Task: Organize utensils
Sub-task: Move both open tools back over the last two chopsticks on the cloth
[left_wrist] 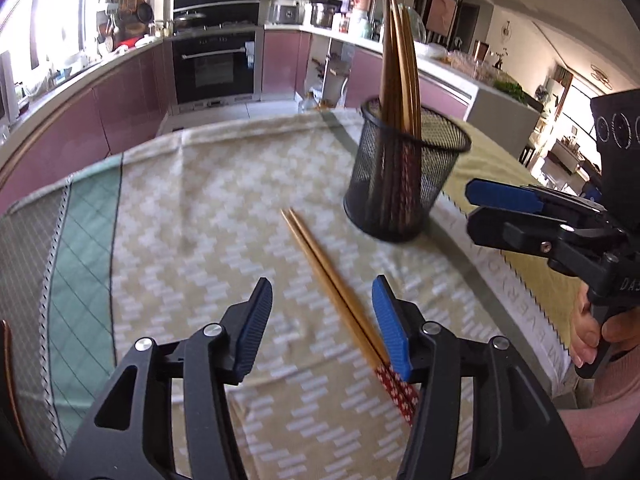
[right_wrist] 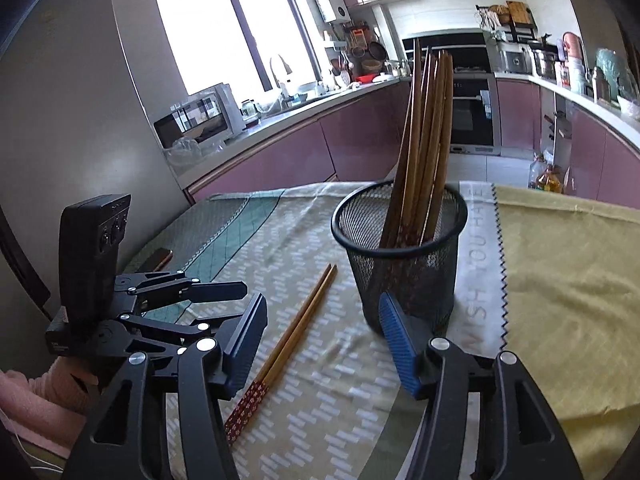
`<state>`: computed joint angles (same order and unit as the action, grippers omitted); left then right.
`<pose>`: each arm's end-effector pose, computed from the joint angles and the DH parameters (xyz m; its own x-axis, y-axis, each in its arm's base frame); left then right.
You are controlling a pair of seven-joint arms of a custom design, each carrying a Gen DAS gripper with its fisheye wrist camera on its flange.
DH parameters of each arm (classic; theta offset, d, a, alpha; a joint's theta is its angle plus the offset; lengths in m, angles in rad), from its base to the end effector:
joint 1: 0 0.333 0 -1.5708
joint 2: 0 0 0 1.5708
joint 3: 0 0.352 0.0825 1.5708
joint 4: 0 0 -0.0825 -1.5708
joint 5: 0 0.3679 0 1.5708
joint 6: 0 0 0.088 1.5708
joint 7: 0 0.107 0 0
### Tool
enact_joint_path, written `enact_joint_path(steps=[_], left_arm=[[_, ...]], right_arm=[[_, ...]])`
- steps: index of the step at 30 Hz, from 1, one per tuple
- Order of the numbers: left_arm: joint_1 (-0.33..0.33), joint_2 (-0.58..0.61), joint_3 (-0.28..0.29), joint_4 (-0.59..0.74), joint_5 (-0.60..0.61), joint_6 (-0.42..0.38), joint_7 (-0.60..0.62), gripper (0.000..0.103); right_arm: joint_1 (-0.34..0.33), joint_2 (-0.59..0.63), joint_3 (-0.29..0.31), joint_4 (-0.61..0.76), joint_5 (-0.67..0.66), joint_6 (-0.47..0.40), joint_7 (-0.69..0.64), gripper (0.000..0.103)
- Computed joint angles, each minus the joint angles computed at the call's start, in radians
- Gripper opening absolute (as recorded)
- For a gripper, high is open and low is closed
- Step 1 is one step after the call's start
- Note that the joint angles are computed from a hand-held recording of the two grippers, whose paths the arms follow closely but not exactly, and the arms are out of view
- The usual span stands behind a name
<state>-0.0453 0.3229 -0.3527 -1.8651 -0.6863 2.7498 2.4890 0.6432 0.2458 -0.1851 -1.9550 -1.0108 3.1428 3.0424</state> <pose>0.6287 -0.2099 0.4526 -0.6734 -0.7291 0.1219 -0.5987 0.4412 -0.6685 0.5226 0.3521 0.4781 0.1752 -0.9309 -0.3206 -0.6534 0.1337 -0.7451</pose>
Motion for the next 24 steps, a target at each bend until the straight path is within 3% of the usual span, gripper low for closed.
enact_joint_path(steps=[3, 8, 19, 24], left_arm=[[-0.016, 0.005, 0.012, -0.014, 0.033, -0.002, -0.026, 0.051], [-0.028, 0.01, 0.017, -0.027, 0.085, 0.01, -0.068, 0.05], [-0.003, 0.003, 0.002, -0.043, 0.082, 0.01, -0.088, 0.045], [0.002, -0.003, 0.005, -0.05, 0.071, 0.005, -0.085, 0.037]], right_arm=[[-0.034, 0.016, 0.051, -0.011, 0.1, -0.001, -0.083, 0.056], [-0.047, 0.032, 0.087, -0.031, 0.254, 0.0, -0.203, 0.056], [-0.01, 0.044, 0.081, -0.046, 0.446, 0.006, -0.37, 0.056], [0.014, 0.055, 0.066, -0.034, 0.523, -0.01, -0.432, 0.056]])
